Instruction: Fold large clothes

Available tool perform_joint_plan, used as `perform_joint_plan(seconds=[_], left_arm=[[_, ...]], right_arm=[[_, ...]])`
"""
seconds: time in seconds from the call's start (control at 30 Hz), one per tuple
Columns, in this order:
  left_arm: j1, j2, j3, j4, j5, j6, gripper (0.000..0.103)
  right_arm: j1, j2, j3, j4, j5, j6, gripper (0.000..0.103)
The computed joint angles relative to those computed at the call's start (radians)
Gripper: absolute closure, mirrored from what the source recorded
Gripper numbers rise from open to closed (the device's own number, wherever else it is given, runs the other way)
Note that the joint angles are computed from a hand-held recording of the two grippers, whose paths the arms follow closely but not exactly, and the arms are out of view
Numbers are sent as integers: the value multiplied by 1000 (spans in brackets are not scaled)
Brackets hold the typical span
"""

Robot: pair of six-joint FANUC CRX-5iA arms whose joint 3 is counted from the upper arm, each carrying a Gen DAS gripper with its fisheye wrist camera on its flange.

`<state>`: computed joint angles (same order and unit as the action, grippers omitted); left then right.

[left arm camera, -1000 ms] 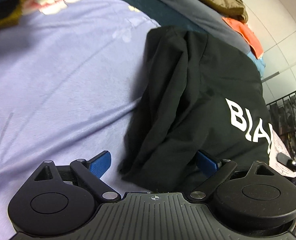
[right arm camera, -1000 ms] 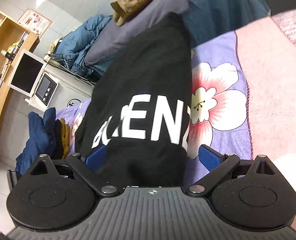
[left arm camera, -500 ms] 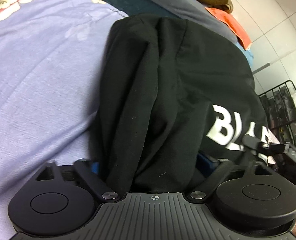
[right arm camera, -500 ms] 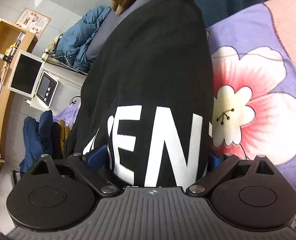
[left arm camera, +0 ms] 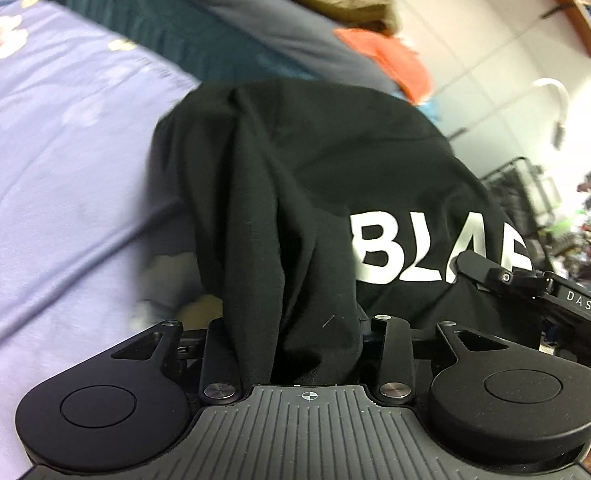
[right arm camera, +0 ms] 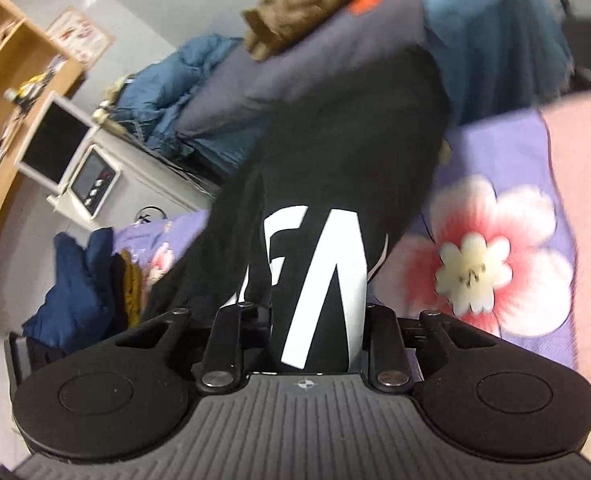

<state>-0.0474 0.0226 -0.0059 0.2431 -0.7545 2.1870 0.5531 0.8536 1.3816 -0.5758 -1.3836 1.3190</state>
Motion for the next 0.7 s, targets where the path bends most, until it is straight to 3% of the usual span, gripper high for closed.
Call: perform_joint_plan(seconds=[0.1,0.2,0.43,0.53,0.7], left_arm=[[-40,23,48,35,35,-22,10],[-90,81,131,90,57,-78,10],[-236,318,467,234,15,-311,10],[-300,442,628,243,-35,-320,10],[-386,649,908,217,-214,-292,10]], right_arm=[[-11,-53,-15,31,-1,47,76],[-44,-160,-123,53,46,102,76],[-187,-440,-405,116,142,112,76],[-263,-534,-503,134,163,156,76],[-357,-646,-683,217,202,87,75]])
